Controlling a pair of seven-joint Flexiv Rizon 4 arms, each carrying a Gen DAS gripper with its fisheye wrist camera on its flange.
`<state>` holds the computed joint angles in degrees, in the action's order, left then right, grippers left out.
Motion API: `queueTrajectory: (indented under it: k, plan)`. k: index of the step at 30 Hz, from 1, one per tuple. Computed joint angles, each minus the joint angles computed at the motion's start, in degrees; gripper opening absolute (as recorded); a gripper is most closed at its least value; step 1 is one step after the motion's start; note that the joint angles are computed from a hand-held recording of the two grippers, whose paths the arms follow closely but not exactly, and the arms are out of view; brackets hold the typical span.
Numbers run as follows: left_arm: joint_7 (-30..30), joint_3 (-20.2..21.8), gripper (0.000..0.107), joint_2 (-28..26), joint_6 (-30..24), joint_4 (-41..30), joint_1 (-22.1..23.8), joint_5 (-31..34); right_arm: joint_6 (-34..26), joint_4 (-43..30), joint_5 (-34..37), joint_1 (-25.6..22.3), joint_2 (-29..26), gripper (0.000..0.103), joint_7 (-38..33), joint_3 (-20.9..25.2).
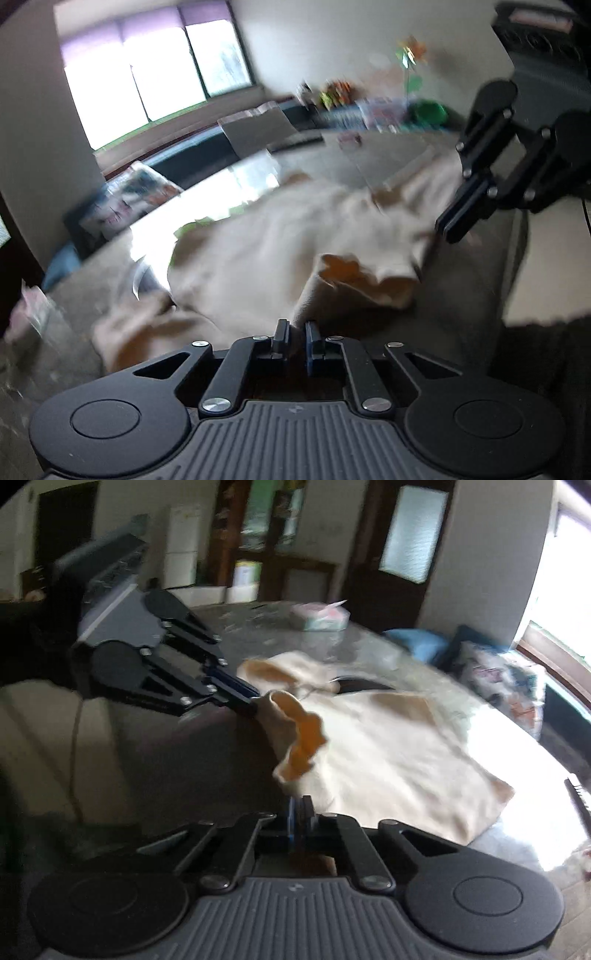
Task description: Fold clothes
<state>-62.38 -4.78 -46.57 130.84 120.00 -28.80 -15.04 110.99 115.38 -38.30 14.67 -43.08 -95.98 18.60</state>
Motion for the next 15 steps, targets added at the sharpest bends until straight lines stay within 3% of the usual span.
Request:
queueTrajectory:
  k: [5, 11, 15]
  plan:
    - [-0.9, -0.9, 0.012, 2.1, -1.6, 1.9, 2.1, 2.6, -6.0, 0.0, -3.7, -5.7, -1.7, 0.003, 0.2, 6.5]
    - [-4.5, -0.9, 0.012, 3.5, 4.2, 1.8, 3.8, 2.3, -1.9, -2.4, 6.9, 5.5, 0.8, 0.007, 0.6, -4.7]
    - [-5.2, -1.8, 0.012, 1.0, 2.3, -3.8, 4.0, 1.6, -2.3, -6.5, 12.9, 11.8, -1.3, 0.011, 1.4, -10.2]
